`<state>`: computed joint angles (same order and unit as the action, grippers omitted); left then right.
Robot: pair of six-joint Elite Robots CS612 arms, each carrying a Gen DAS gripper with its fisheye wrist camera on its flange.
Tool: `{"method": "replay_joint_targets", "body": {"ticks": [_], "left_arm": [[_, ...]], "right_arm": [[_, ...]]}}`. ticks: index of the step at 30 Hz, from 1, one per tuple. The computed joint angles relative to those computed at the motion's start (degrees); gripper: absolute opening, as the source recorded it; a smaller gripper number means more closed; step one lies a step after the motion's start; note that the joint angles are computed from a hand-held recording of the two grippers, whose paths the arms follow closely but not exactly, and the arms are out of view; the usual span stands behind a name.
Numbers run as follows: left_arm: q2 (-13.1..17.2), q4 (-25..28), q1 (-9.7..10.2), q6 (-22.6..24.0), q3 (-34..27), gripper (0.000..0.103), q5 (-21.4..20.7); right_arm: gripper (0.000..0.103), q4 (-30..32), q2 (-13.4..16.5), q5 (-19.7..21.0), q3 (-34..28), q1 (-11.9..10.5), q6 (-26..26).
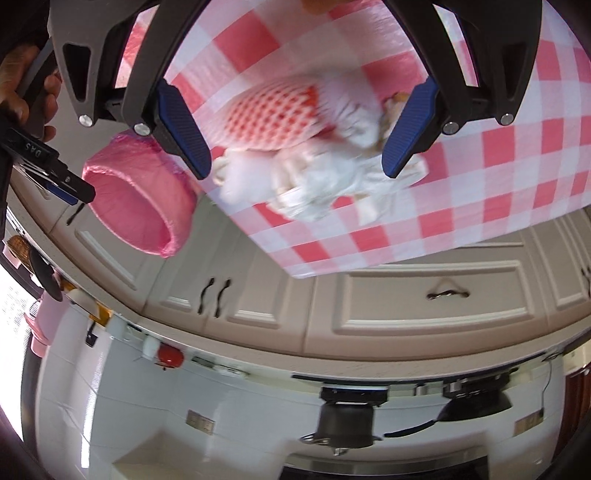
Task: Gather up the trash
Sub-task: 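Return both tools to the table and grasp the pink fruit net with the right gripper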
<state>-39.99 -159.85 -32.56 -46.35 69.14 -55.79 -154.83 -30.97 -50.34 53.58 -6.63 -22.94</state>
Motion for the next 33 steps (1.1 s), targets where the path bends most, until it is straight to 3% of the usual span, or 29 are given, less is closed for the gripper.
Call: {"method": "replay_joint_targets", "body": {"ticks": [17, 33], "left_arm": [[-4.1, -4.0, 0.18, -5.6, 9.6, 0.085, 1.0], [-5.3, -6.7, 0.72, -7.6, 13.0, 0.078, 0.4]], "right_arm": [[0.084, 5.7, -4.6, 1.3, 8.7, 3.7, -10.3], [0.084, 9.2, -3.8, -1.8, 8.3, 7.3, -13.3]]}}
